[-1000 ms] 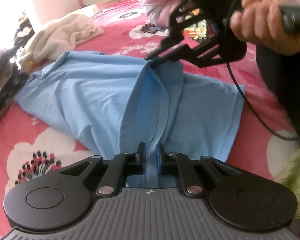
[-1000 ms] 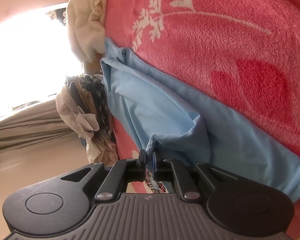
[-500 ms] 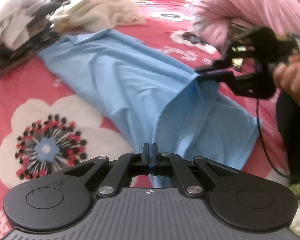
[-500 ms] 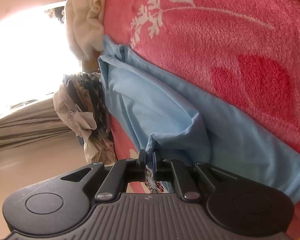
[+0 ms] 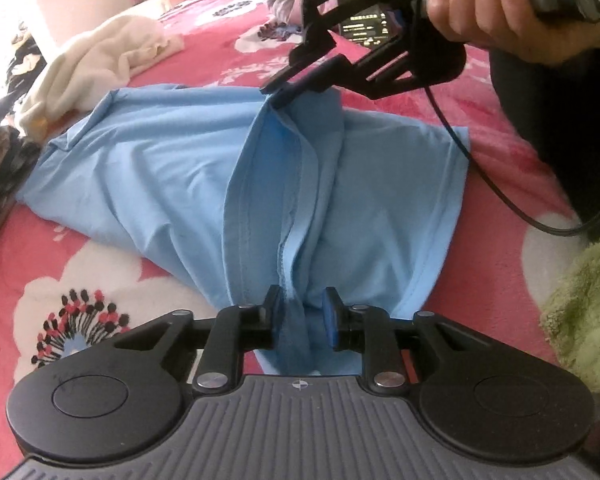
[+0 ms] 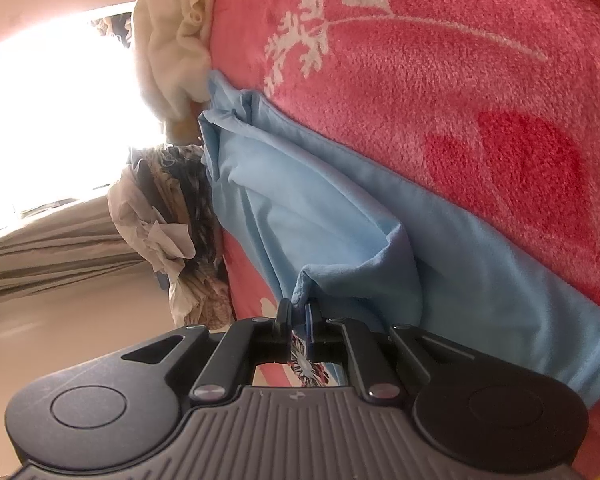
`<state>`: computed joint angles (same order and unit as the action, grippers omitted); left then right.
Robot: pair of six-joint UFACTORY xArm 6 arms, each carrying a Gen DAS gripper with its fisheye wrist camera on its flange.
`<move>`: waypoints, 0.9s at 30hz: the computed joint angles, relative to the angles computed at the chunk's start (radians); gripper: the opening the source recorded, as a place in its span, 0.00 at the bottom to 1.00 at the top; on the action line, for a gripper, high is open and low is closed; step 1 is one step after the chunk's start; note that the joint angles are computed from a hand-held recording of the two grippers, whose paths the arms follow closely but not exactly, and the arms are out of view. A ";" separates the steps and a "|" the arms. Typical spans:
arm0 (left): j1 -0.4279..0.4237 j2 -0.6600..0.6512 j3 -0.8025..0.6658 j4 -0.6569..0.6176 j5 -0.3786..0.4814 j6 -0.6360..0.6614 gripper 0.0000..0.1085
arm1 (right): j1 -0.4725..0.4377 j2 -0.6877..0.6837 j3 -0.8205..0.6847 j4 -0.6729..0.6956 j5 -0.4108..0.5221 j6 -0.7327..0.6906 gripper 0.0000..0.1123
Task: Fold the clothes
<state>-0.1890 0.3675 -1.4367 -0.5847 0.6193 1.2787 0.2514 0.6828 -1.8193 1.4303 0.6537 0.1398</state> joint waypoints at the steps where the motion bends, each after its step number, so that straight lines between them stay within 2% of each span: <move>1: 0.002 0.000 0.000 0.002 -0.004 -0.012 0.11 | 0.001 0.000 0.001 0.001 -0.001 0.000 0.06; 4: 0.014 0.012 -0.020 0.019 0.007 -0.063 0.00 | 0.001 -0.003 0.005 0.005 -0.005 -0.001 0.06; 8: 0.034 0.040 -0.075 -0.015 0.062 -0.094 0.00 | 0.001 -0.006 0.012 0.007 -0.011 0.002 0.06; 11: 0.059 0.054 -0.124 -0.049 0.146 -0.138 0.00 | 0.002 -0.006 0.013 0.007 -0.012 0.002 0.06; 18: 0.130 0.145 -0.286 -0.104 0.304 -0.325 0.00 | 0.002 0.002 0.007 0.005 -0.008 0.004 0.06; 23: 0.144 0.166 -0.317 -0.076 0.324 -0.407 0.00 | -0.001 0.001 0.009 0.006 -0.004 -0.002 0.06; 27: 0.158 0.146 -0.297 -0.066 0.330 -0.403 0.00 | -0.001 -0.001 0.011 0.008 -0.004 -0.007 0.06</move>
